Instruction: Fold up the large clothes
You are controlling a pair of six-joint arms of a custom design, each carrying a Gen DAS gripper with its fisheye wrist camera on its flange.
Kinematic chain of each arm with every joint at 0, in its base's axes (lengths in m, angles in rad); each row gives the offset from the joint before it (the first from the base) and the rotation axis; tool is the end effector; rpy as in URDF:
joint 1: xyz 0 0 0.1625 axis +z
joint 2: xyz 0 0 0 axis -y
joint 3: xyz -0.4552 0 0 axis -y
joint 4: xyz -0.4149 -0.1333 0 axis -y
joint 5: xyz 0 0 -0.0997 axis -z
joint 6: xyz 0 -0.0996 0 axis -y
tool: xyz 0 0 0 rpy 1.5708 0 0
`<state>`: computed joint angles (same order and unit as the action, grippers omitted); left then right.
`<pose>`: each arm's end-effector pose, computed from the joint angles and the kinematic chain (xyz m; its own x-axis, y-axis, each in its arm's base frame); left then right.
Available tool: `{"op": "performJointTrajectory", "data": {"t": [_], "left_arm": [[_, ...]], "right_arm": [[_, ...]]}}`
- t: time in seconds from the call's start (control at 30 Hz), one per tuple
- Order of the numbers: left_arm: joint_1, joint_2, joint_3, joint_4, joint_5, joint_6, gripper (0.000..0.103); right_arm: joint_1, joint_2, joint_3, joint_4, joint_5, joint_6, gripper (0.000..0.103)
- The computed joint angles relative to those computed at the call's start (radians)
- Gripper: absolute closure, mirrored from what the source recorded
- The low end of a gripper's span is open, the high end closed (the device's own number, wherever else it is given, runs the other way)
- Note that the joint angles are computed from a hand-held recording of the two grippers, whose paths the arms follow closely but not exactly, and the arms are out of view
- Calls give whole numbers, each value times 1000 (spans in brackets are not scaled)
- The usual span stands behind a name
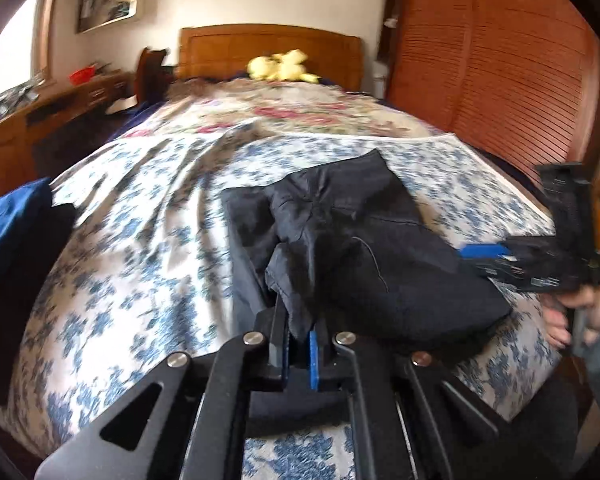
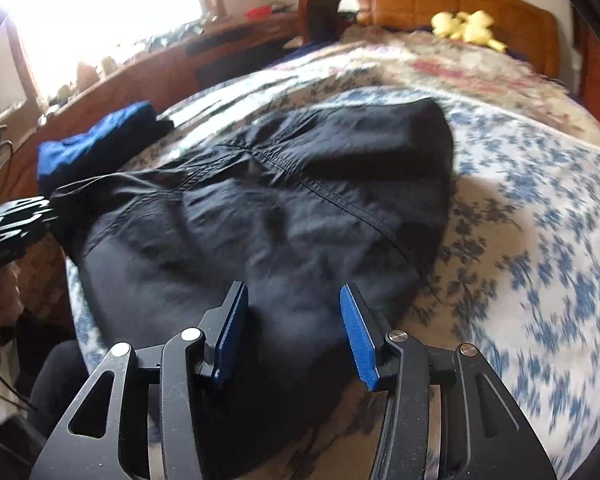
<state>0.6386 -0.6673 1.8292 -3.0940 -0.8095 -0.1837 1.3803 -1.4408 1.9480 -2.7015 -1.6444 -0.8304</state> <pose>-0.3945 -0.5444 0.0313 -0.7540 0.3267 -0.5699 0.6239 0.6278 -0.4654 0.0175 -0.5743 0.3899 -0.7686 -0.4326 0.4713 -0.6132 0.7083 -0.3498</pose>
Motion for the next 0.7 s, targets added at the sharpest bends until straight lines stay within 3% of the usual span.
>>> {"op": "performJointTrajectory", "data": {"t": [0.1, 0.23, 0.4, 0.6, 0.7], "left_arm": [[-1, -34, 29, 12, 9, -48, 98], [-2, -71, 66, 92, 37, -122, 98], [-14, -100, 106, 157, 1, -170, 97], [-42, -123, 138, 196, 13, -200, 90], [-51, -144, 163, 202, 20, -203, 85]], "right_arm": [[23, -38, 14, 18, -37, 64, 55], [76, -84, 33, -1, -87, 55, 54], [119, -87, 48, -1, -134, 46, 54], [110, -40, 66, 15, -182, 52, 55], [103, -24, 97, -54, -195, 35, 52]]}}
